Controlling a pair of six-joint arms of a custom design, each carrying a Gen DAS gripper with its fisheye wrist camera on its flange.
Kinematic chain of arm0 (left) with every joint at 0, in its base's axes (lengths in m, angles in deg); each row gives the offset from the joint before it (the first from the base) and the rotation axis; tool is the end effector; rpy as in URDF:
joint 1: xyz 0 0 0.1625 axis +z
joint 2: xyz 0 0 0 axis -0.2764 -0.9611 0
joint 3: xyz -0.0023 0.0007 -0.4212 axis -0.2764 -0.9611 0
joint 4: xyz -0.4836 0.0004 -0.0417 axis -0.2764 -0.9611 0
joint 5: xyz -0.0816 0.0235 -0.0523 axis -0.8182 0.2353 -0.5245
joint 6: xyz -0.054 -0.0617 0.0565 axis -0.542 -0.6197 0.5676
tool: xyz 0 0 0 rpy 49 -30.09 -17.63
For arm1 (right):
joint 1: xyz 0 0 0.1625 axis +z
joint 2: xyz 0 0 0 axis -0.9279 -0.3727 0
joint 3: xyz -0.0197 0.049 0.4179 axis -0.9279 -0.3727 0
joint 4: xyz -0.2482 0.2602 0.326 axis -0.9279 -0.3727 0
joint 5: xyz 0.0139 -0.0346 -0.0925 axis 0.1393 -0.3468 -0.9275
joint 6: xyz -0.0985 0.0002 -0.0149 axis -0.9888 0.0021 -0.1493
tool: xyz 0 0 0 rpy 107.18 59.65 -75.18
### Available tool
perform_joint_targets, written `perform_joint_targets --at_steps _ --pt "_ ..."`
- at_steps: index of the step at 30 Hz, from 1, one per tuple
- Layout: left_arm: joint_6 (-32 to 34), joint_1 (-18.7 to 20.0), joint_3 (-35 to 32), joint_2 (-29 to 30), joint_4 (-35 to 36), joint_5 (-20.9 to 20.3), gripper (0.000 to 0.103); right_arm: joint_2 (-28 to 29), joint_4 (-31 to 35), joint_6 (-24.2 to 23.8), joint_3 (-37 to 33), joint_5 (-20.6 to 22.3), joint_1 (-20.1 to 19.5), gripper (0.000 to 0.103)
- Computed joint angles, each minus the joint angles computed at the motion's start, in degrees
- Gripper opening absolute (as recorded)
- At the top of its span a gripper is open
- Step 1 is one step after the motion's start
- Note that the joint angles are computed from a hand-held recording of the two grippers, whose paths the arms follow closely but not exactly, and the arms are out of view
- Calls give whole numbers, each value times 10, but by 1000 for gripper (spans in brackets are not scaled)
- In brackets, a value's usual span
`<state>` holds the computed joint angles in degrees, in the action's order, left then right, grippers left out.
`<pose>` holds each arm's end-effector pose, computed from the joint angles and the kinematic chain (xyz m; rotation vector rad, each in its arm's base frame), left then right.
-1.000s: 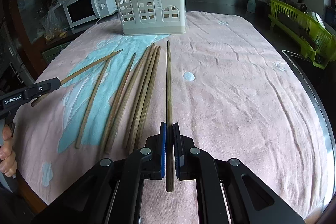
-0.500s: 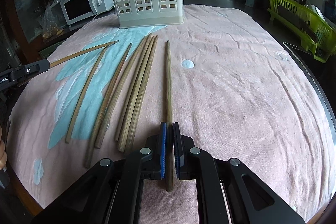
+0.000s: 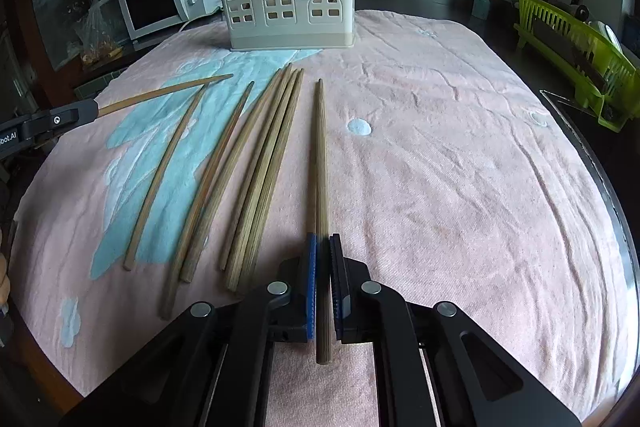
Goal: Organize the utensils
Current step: 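Carry both held chopsticks up over the white utensil holder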
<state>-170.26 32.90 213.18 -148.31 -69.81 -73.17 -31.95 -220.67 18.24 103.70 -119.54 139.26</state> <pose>-0.3624 -0.3378 -0.0075 0.1190 2.2710 -1.1233 -0.0056 -0.3966 0.3108 0.9257 -2.4149 0.5655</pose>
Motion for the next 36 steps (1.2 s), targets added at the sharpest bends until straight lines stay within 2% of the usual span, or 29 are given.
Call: perform_joint_targets --at_steps 6,12,20,30,36 --pt "19 4 -3 -11 -3 10 5 -13 16 -8 -16 7 28 6" --pt "45 9 -9 -16 -12 12 5 8 36 -24 -37 -24 52 6" --pt "75 18 -21 -19 -12 22 5 23 48 -34 -68 -26 81 6" --pt "147 35 -36 -28 -57 52 5 66 83 27 -152 31 134 6" --pt "213 48 -56 -28 -96 67 5 114 113 74 -218 44 170 6"
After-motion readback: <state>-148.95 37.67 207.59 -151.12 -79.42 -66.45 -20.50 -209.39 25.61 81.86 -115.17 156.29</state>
